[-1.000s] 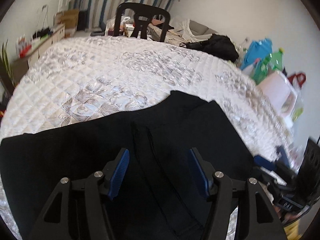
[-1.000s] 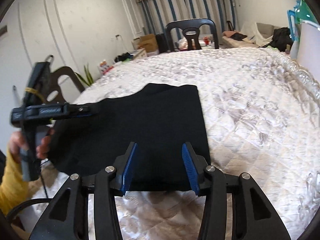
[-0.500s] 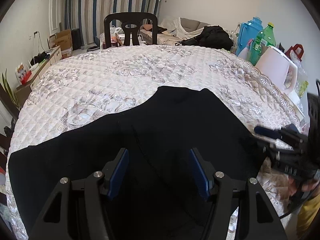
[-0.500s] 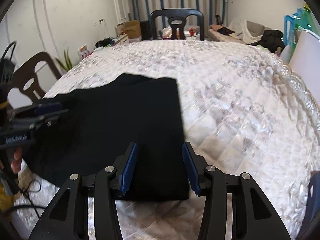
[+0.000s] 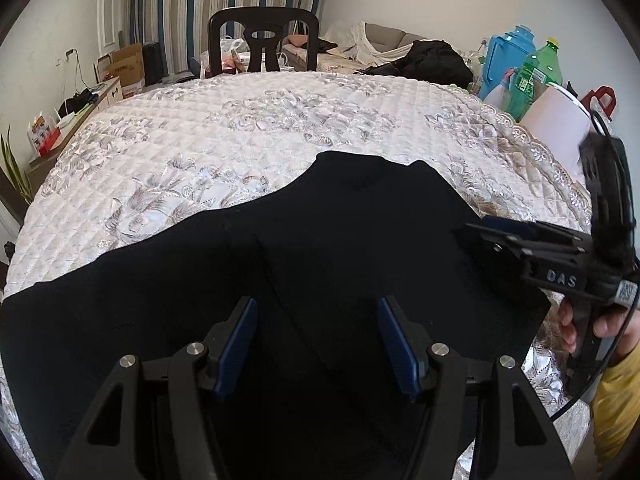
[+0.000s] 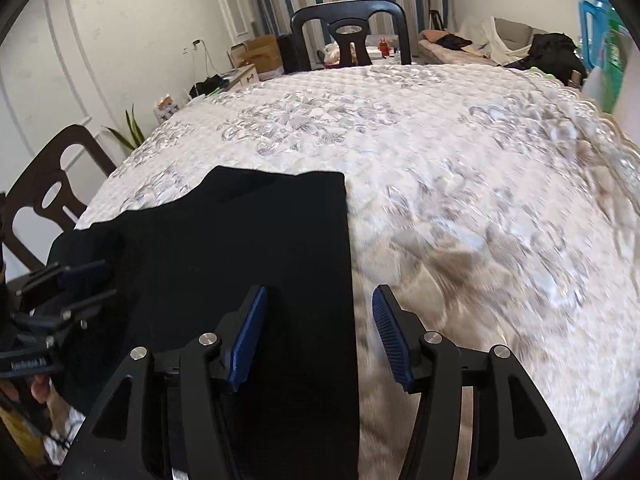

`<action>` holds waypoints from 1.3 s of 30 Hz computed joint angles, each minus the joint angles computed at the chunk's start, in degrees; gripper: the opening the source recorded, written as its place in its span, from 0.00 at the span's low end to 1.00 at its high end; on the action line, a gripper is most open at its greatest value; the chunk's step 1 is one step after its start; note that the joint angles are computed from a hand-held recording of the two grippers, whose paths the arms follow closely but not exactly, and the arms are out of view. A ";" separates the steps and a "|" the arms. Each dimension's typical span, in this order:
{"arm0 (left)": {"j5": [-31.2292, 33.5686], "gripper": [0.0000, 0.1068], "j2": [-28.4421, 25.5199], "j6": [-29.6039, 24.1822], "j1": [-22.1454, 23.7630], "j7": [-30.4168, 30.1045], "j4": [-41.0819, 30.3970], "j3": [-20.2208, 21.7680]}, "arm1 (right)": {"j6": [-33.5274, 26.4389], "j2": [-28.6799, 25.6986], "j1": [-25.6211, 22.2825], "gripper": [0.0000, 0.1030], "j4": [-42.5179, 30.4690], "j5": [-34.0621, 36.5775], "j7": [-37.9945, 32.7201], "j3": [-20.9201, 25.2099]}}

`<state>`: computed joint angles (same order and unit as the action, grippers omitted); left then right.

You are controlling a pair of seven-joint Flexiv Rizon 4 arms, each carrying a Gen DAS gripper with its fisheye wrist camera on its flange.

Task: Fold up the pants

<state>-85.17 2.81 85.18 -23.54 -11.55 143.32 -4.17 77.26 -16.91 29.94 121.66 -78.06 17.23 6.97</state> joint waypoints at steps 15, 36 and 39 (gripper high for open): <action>-0.74 0.62 -0.66 -1.55 -0.11 -0.27 -0.94 -0.13 | 3.70 0.18 -4.23 0.07 -0.58 -11.55 10.50 -0.48; -4.86 0.65 -1.54 -0.46 -0.95 2.01 -1.89 -0.93 | -11.52 -3.65 2.68 0.24 -6.59 10.04 -18.94 0.28; -6.26 0.66 -1.70 0.00 -1.20 2.79 -2.13 -1.16 | -12.44 -2.78 3.16 0.24 -5.67 10.67 -18.46 -0.56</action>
<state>-91.43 1.11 85.17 -24.74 -8.76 141.19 -5.33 64.82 -19.70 33.10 115.99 -67.39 -1.24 6.41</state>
